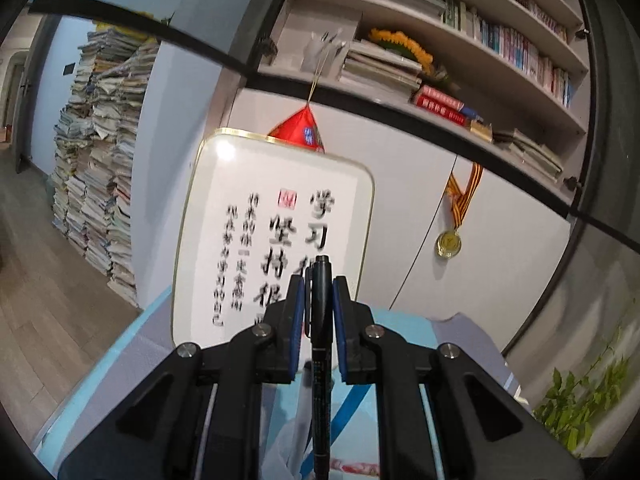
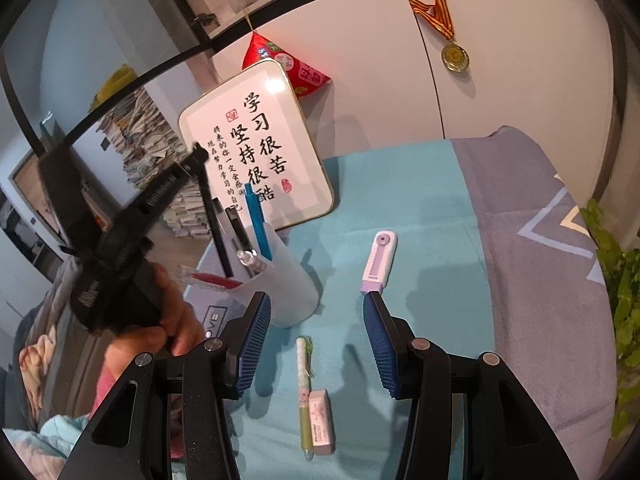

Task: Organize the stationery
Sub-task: 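Drop the black marker into the cup with the left tool while the right tool moves away, then grasp the light-green highlighter with the left tool while the right tool grasps the orange highlighter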

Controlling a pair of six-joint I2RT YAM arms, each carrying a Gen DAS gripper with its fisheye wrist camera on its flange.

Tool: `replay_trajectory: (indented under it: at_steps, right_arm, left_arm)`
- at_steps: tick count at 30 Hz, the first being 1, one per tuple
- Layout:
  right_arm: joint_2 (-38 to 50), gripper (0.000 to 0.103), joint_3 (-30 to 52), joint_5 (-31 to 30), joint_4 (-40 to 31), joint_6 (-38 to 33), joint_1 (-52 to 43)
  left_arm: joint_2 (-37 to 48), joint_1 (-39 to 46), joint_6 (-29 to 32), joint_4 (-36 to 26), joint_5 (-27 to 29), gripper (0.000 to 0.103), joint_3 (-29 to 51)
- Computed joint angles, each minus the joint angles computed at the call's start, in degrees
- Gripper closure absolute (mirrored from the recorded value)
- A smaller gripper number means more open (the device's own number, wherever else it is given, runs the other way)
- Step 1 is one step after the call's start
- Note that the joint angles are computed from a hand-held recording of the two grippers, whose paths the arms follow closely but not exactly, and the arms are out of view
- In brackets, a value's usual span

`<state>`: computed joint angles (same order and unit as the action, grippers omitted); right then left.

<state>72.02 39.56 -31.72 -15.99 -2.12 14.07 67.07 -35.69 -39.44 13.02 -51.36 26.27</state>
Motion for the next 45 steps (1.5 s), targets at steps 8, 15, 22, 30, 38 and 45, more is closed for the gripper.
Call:
replay_trajectory:
  at_steps: [8,15,22,30,38,45]
  right_arm:
    - [1.93,0.054,0.36,1.23,-0.59,-1.08,1.26]
    - [2.85,0.054,-0.18,2.93,-1.37,-1.89,2.58]
    - [2.39,0.054,-1.37,5.19,-1.44,-1.92,0.94]
    - [3.49,0.054,-1.97,4.6,-2.28,-2.51,-5.99]
    - [4.06,0.054,-2.9,7.42,-4.08,-6.43,-10.92]
    - [5.65,0.054,-4.79,11.06,-3.92,-8.17,-7.1]
  left_arm:
    - [-2.63,-2.91,-1.93,-4.34,-1.26,0.09,-1.39]
    - [-3.83,-5.83,-3.86,-9.07,-1.49,0.09,-1.8]
    - [-4.86,-6.97,-3.09,-12.25,0.17,0.071,-1.15]
    - [-11.55,-10.86,-5.4,-19.82,-2.86,0.06,-1.26]
    - [-13.0,-21.26,-16.57,-37.65,-2.49,0.058,2.09]
    - [-3.13,-20.87,-20.37,-33.97,9.83,0.062,2.97]
